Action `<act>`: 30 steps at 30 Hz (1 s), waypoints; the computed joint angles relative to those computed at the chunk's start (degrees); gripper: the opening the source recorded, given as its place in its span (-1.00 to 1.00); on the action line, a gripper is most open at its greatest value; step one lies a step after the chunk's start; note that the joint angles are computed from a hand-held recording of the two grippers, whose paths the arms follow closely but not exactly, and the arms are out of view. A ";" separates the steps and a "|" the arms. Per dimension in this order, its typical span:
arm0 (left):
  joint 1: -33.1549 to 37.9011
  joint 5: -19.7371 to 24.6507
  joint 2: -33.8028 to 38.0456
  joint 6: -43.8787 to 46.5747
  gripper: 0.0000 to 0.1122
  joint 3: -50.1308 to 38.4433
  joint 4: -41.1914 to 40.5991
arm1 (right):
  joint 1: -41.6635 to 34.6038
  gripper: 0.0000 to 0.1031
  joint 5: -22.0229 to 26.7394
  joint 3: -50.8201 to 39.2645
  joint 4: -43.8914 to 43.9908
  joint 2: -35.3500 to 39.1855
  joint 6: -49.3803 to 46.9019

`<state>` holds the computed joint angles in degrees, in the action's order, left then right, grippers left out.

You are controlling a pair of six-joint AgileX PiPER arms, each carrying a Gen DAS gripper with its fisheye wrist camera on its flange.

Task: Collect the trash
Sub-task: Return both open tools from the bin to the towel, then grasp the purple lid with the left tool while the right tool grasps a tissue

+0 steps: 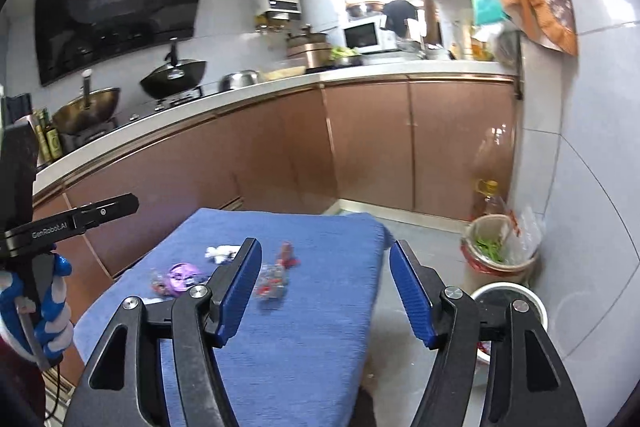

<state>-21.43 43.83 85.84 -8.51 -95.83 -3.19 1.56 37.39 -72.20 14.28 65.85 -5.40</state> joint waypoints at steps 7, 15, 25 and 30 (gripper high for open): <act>14.51 2.28 -2.29 13.98 -0.03 5.58 -11.85 | 7.40 0.28 -0.93 -0.64 -4.85 2.03 5.92; 23.18 5.06 6.76 24.79 -0.03 4.84 -20.05 | 11.31 0.28 -0.34 -4.93 -6.74 10.75 8.86; 25.48 14.23 26.19 27.47 -0.03 -11.61 -20.34 | 13.73 0.28 2.84 -12.93 6.63 27.02 0.99; 26.03 20.05 35.96 26.93 -0.03 -22.63 -19.57 | 15.34 0.28 6.17 -17.88 14.05 35.65 -2.35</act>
